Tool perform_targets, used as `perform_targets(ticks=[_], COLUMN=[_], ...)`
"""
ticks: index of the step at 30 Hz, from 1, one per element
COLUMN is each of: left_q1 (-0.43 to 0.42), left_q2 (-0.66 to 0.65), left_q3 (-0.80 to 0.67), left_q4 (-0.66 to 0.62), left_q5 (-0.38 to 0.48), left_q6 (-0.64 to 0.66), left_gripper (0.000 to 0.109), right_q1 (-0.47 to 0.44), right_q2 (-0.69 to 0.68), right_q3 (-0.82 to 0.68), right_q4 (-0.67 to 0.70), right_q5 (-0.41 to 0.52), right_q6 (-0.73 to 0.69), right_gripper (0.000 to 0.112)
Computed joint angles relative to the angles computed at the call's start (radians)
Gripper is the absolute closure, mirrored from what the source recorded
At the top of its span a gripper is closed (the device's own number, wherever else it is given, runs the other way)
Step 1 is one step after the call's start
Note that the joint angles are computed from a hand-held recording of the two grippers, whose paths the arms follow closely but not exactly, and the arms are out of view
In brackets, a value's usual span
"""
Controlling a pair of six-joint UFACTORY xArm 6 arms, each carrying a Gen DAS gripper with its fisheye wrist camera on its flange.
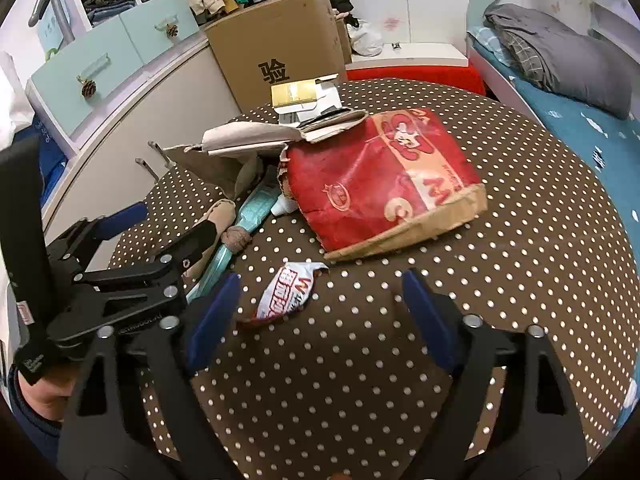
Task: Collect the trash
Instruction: 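Grasp the beige cloth with the left tool while the right tool grasps the white wrapper, then carry the beige cloth and white wrapper to the wastebasket and release both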
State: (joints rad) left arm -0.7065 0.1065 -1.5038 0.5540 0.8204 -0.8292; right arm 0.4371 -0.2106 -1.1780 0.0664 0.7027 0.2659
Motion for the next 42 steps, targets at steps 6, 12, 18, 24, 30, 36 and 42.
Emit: perform_targets(ticks=[6, 12, 18, 24, 30, 36, 42], left_q1=[0.014, 0.001, -0.025, -0.015, -0.04, -0.113, -0.194], left_q2=[-0.022, -0.037, -0.033, -0.006, -0.052, -0.096, -0.048], left_q3=[0.058, 0.076, 0.053, 0.038, 0.068, 0.042, -0.091], left_q4=[-0.111, -0.129, -0.086, -0.128, -0.055, 0.058, 0.119], left_q5=[-0.089, -0.105, -0.035, -0.045, -0.024, 0.051, 0.095], left_q6=[0.047, 0.015, -0.02, -0.026, -0.137, -0.25, -0.29], left_gripper=[0.067, 0.09, 0.074, 0.084, 0.087, 0.087, 0.087], right_q1=[0.026, 0.057, 0.017, -0.041, -0.106, -0.184, -0.291], right_q2=[0.033, 0.041, -0.035, -0.134, -0.223, -0.302, -0.361], right_q3=[-0.012, 0.003, 0.084, 0.17, 0.228, 0.259, 0.248], right_q4=[0.001, -0.085, 0.041, 0.13, 0.21, 0.251, 0.322], right_q5=[0.005, -0.024, -0.043, -0.053, -0.058, -0.069, -0.062], right_q6=[-0.02, -0.026, -0.099, -0.173, -0.235, -0.283, -0.368], right_gripper=[0.056, 0.081, 0.083, 0.083, 0.083, 0.083, 0.083])
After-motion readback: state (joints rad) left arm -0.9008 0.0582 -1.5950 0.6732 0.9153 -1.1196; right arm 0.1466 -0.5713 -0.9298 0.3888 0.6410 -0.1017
